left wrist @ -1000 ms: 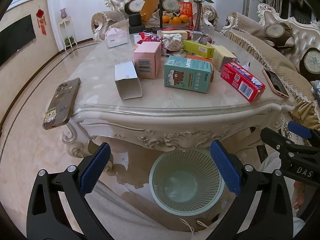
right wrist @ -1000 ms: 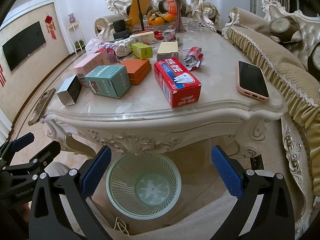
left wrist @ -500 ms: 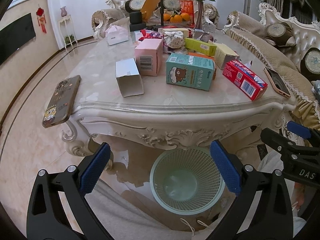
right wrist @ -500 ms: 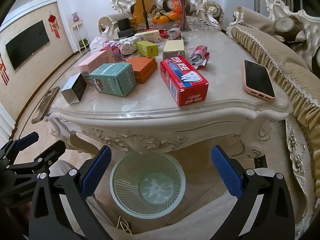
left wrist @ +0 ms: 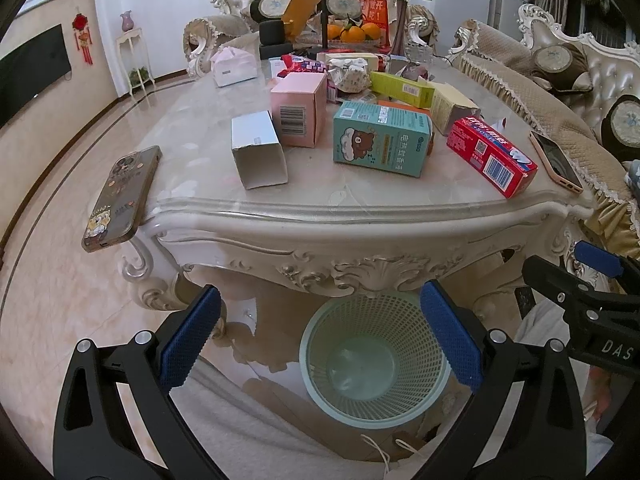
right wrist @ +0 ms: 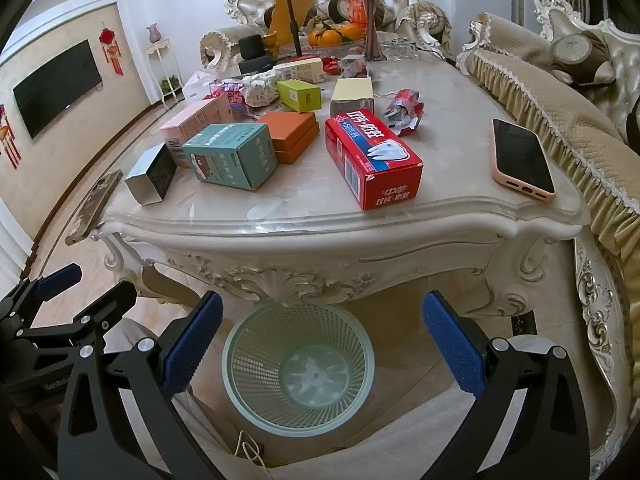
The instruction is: Collect trash
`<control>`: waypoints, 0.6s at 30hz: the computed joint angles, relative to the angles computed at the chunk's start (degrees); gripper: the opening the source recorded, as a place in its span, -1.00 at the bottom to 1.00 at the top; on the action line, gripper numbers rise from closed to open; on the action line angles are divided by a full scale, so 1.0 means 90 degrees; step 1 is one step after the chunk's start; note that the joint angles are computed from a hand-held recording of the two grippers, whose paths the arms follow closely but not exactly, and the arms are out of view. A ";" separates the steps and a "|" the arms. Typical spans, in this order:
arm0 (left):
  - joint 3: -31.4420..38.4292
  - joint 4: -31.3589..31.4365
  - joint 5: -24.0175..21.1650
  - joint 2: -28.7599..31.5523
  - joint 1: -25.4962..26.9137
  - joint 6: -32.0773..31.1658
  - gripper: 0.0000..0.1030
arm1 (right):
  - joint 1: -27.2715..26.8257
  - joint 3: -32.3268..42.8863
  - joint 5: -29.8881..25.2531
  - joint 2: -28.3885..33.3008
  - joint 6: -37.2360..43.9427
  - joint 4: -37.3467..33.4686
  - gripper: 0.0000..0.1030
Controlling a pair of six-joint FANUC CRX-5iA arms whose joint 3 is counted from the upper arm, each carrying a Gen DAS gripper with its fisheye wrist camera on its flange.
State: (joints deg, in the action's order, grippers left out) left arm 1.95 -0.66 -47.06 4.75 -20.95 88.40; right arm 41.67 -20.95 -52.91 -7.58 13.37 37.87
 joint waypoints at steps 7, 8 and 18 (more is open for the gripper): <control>-0.0025 -0.0034 0.0010 -0.0005 -0.0030 0.0047 0.88 | 0.0002 -0.0008 -0.0006 0.0001 0.0008 -0.0002 0.86; -0.0016 -0.0034 0.0009 -0.0001 -0.0026 0.0036 0.88 | -0.0001 -0.0006 -0.0007 0.0003 0.0008 -0.0003 0.86; -0.0013 -0.0022 0.0002 0.0002 -0.0019 0.0026 0.88 | 0.0000 0.0008 -0.0005 0.0007 0.0016 -0.0018 0.86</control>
